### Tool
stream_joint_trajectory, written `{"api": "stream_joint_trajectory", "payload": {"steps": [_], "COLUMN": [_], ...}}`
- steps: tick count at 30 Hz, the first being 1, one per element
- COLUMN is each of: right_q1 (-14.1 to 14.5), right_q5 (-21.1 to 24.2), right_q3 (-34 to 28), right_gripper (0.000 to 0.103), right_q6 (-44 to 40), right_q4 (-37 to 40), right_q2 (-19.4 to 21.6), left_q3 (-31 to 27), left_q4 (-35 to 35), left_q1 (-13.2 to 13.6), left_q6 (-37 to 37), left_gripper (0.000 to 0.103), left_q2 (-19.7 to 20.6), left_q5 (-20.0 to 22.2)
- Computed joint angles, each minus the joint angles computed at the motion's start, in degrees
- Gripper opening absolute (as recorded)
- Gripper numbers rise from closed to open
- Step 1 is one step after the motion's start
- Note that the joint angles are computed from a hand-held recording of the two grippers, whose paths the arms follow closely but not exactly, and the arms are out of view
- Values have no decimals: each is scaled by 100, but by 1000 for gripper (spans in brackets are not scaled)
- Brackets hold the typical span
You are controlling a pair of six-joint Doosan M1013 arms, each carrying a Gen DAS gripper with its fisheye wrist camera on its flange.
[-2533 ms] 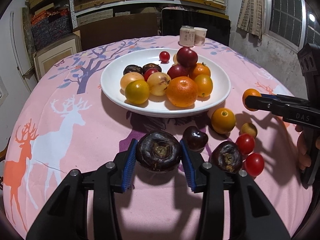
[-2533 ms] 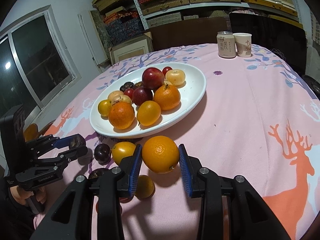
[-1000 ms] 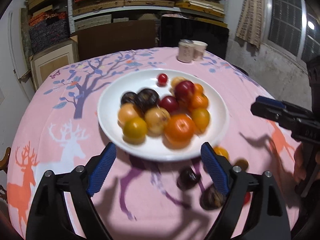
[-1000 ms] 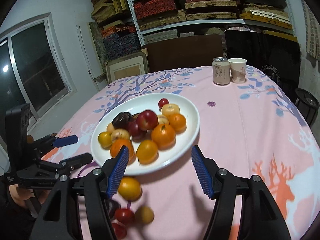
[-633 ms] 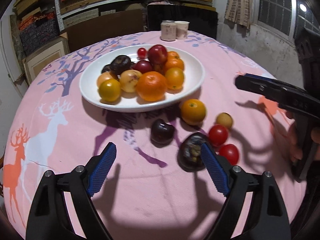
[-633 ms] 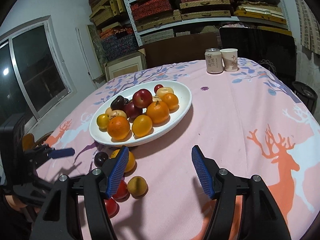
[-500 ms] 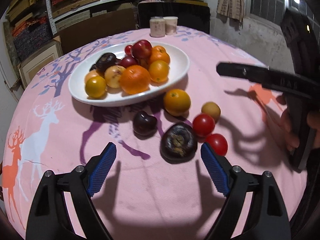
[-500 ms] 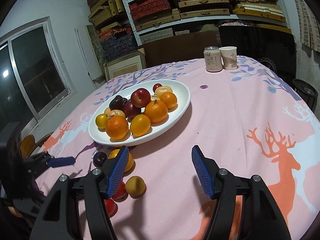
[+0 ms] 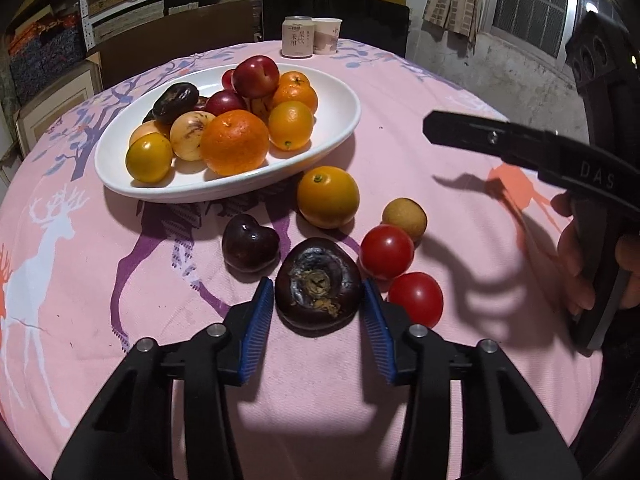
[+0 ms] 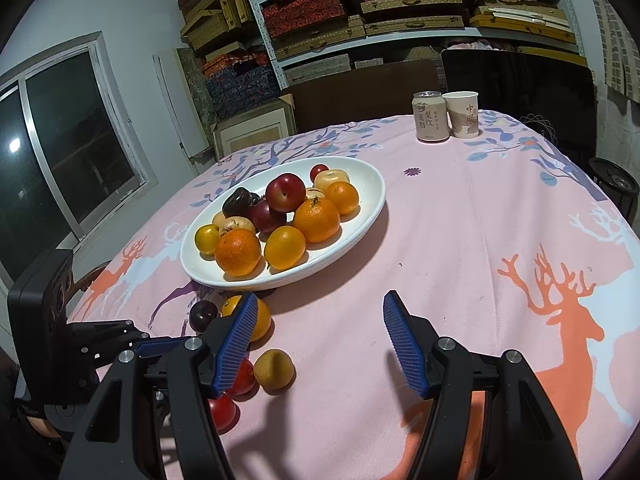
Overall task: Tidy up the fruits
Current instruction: 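Grasp another dark mangosteen with the left gripper while the right gripper reaches for a yellow fruit, then lift the mangosteen with the left gripper while the right gripper grasps a small yellow fruit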
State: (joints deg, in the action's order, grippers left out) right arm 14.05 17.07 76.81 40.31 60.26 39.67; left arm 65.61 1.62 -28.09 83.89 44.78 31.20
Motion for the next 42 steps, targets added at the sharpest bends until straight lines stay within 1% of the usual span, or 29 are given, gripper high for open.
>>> {"api": "stream_joint_trajectory", "payload": {"steps": [4, 6, 10, 11, 12, 13, 14, 15, 18, 20, 22, 23, 24, 28, 30, 33, 34, 35, 36, 37, 38, 40, 42], "right_q1": [-31, -47, -75, -60, -25, 38, 81, 96, 81, 53, 77, 92, 111, 130, 140, 142, 132, 122, 111, 100, 106, 95, 49], "right_q5": [137, 236, 730, 795, 777, 701, 719, 802, 985, 1230, 1360, 1424, 1404, 1400, 1472, 1517, 1541, 1569, 1601, 1641, 1618, 1583, 1570], "right_q3": [21, -5, -180, -209, -220, -245, -282, -318, -363, -402, -434, -445, -435, -505, -584, -621, -632, -639, -633, -638, -621, -590, -550], "right_gripper": [66, 66, 66, 61, 51, 46, 41, 39, 38, 38, 38, 38, 38, 38, 39, 38, 37, 35, 29, 27, 27, 27, 27], "right_q6": [-180, 7, 415, 465, 616, 1012, 1324, 1415, 1194, 916, 875, 843, 829, 1214, 1471, 1540, 1516, 1473, 1370, 1244, 1200, 1110, 947], "right_q4": [141, -39, -592, -758, -1072, -1687, -2153, -2319, -2168, -1907, -2006, -2063, -2116, -2420, -2620, -2653, -2607, -2539, -2412, -2291, -2276, -2167, -1856], "right_q2": [-14, -1, 85, 96, 94, 94, 107, 123, 153, 177, 187, 188, 181, 219, 263, 289, 298, 304, 305, 311, 302, 288, 273], "left_q3": [183, 236, 170, 157, 144, 148, 162, 141, 111, 106, 91, 78, 65, -78, -154, -199, -196, -199, -190, -171, -141, -85, -36], "left_q4": [537, 470, 458, 440, 382, 313, 262, 179, 74, 34, -47, -3, 38, 169, 241, 75, 79, 164, 277, 276, 261, 22, -44], "left_q1": [33, 65, 59, 58, 64, 74, 80, 86, 87, 84, 82, 70, 58, 30, 32, 73, 72, 58, 40, 31, 21, 21, 6], "left_q6": [-910, -966, -877, -844, -798, -750, -709, -630, -496, -427, -302, -301, -304, -414, -543, -519, -515, -553, -610, -555, -488, -215, -89], "left_gripper": [43, 43, 43, 43, 43, 43, 43, 43, 43, 44, 50, 51, 54, 63, 64, 65, 64, 63, 60, 48, 43, 42, 42], "left_q2": [-104, -135, -96, -87, -79, -82, -88, -75, -53, -50, -41, -34, -26, 54, 95, 119, 118, 119, 113, 101, 84, 52, 22], "left_q5": [-325, -390, -234, -199, -177, -179, -182, -145, -87, -71, -48, -29, -12, 72, 98, 87, 81, 98, 103, 81, 50, 15, -16]}}
